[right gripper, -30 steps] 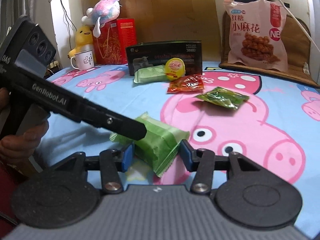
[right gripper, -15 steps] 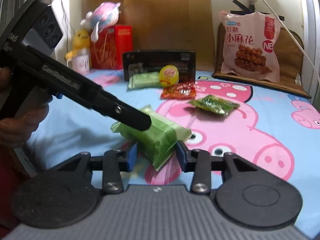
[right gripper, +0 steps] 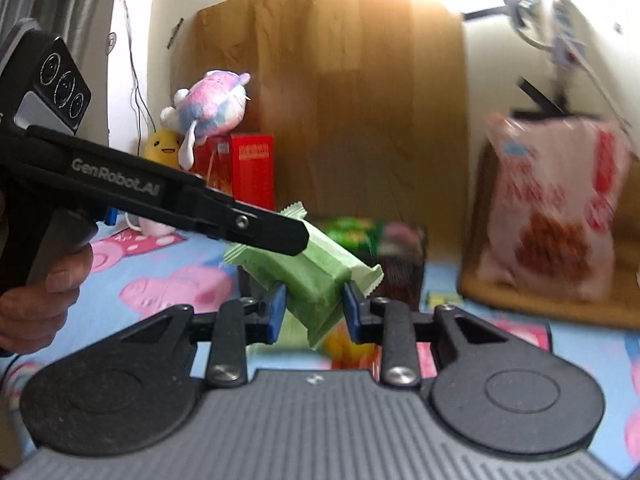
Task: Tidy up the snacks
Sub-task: 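Carry the wafer pack into the black box and release it, then move the right gripper to the small translucent green bag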
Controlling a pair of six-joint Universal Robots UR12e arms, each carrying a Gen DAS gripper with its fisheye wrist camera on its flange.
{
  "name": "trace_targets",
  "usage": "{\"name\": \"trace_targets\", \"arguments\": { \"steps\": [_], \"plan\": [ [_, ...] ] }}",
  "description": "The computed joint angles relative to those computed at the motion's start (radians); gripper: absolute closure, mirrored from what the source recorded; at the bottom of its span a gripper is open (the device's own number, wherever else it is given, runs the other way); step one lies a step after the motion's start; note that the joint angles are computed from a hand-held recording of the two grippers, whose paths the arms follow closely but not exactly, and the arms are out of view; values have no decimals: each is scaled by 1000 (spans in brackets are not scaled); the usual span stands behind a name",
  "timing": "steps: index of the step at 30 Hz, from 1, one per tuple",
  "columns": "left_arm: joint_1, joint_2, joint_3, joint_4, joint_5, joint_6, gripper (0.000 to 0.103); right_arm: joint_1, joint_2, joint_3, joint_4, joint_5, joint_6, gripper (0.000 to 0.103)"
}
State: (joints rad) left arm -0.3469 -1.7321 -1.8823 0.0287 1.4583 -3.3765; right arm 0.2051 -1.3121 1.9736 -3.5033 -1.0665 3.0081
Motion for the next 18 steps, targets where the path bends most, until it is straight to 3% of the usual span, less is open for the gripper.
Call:
{"name": "trace_targets", "arguments": {
  "steps": [4, 6, 8, 9, 13, 15, 18],
  "plan": [
    [22, -38, 40, -13, 94, -26, 55, 30, 73, -123, 65, 5, 4, 67],
    [21, -63, 58, -15, 176, -37, 48, 43, 100, -168, 112, 8, 10, 62],
    [16, -69, 64, -36, 257, -53, 50, 45, 108, -189, 168, 13, 13, 59],
    [19, -63, 50, -12, 259, -77, 50, 41, 102, -184, 174, 7, 23, 59],
    [34, -25, -34, 130, 189, -133, 50, -28, 49, -97, 87, 54, 91, 58],
    [38, -7, -68, 154, 134, -148, 49, -68, 18, -43, 53, 36, 120, 47],
    [46, 15, -112, 144, 16, -180, 49, -118, -18, 10, 97, -16, 166, 46]
  ]
}}
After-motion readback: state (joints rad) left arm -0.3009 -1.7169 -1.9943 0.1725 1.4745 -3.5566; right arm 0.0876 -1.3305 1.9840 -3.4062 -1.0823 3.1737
